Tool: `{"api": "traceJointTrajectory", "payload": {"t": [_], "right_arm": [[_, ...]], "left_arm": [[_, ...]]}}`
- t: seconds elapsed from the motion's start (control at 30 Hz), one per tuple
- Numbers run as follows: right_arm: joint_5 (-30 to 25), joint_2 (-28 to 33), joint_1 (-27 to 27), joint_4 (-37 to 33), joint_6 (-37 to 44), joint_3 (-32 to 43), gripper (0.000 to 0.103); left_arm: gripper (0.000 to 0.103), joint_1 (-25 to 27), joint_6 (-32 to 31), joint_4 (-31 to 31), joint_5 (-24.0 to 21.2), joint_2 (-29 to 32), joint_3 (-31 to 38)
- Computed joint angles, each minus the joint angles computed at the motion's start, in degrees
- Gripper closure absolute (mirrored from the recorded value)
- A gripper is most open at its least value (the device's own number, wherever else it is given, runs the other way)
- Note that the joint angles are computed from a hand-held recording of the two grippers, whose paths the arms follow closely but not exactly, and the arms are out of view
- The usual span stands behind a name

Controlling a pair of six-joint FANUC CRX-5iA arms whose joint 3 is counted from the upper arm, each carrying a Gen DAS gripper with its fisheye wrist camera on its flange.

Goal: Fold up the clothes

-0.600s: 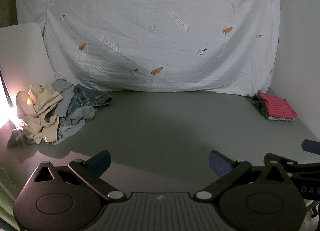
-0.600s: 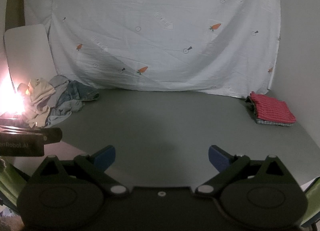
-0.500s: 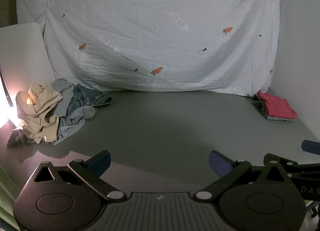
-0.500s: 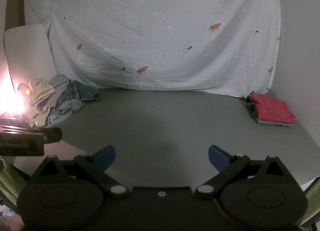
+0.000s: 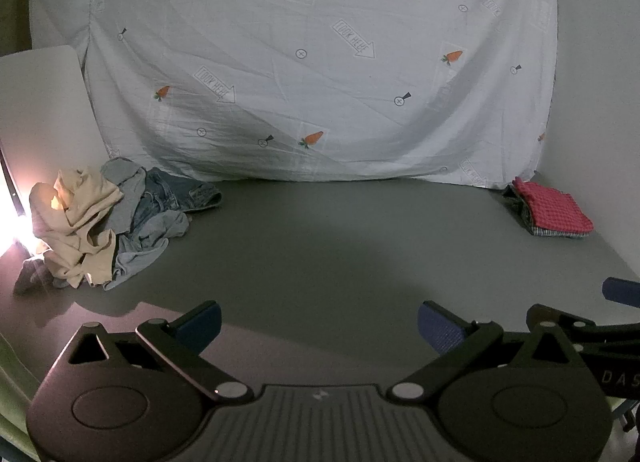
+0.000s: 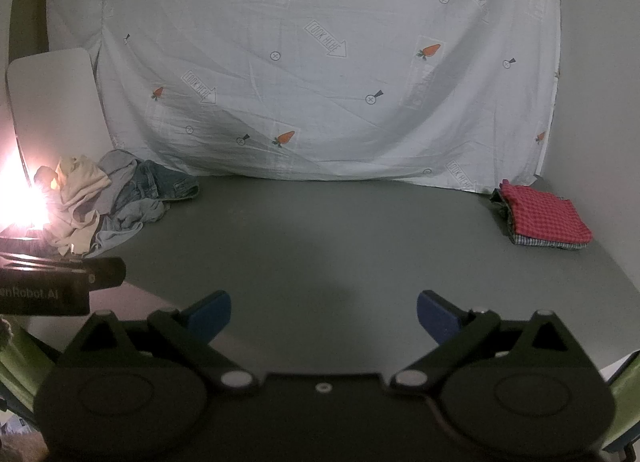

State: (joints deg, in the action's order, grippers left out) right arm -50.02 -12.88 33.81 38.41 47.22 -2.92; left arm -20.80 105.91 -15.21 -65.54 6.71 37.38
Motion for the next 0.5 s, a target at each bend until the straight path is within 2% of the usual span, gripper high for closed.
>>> {"api": "traceJointTrajectory", "payload": {"t": [0.5], "right_arm": [[1.11,-0.49,-0.73,-0.29,0.45,-0.93,0.002]], "left_arm": [[0.000,0.00,0.39,-0.03,0.13,0.02,-0.13]]}}
